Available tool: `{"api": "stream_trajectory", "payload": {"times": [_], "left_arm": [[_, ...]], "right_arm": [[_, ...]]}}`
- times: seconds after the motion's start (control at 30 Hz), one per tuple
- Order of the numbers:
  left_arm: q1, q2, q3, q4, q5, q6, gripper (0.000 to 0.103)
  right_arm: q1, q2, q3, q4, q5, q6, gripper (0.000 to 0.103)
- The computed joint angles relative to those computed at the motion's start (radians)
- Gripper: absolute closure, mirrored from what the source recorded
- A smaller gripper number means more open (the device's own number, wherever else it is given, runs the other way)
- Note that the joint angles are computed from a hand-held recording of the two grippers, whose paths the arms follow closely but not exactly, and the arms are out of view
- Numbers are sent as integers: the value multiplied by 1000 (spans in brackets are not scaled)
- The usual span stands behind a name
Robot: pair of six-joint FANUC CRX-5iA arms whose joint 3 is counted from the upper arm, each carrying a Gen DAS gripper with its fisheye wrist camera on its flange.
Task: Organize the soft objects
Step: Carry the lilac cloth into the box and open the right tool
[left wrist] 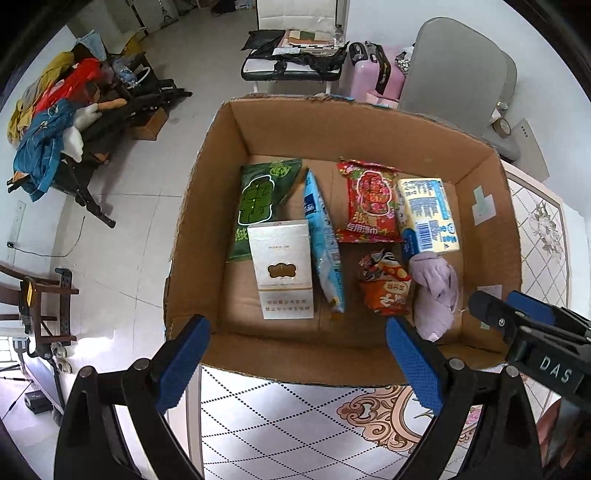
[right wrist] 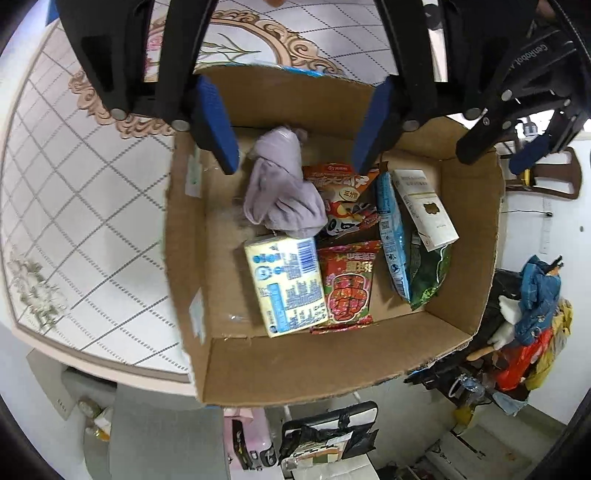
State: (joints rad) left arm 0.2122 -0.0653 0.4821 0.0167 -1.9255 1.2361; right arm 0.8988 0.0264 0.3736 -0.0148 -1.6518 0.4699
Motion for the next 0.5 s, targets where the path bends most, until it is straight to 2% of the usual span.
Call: {"api": "stream_trajectory", "payload": {"times": [0.17,0.3,0.5], "left_arm": [[0,2,22,13,-3,-4,6],[2,-1,35,20,-6,-6,6],[21,-12,71,53,-26,-14,6]], "right_arm": [[70,36,51,134,-120,-9,10],[93,38,62,175,-185,-35,10],[109,2,69,163,-208,-77,9]]}}
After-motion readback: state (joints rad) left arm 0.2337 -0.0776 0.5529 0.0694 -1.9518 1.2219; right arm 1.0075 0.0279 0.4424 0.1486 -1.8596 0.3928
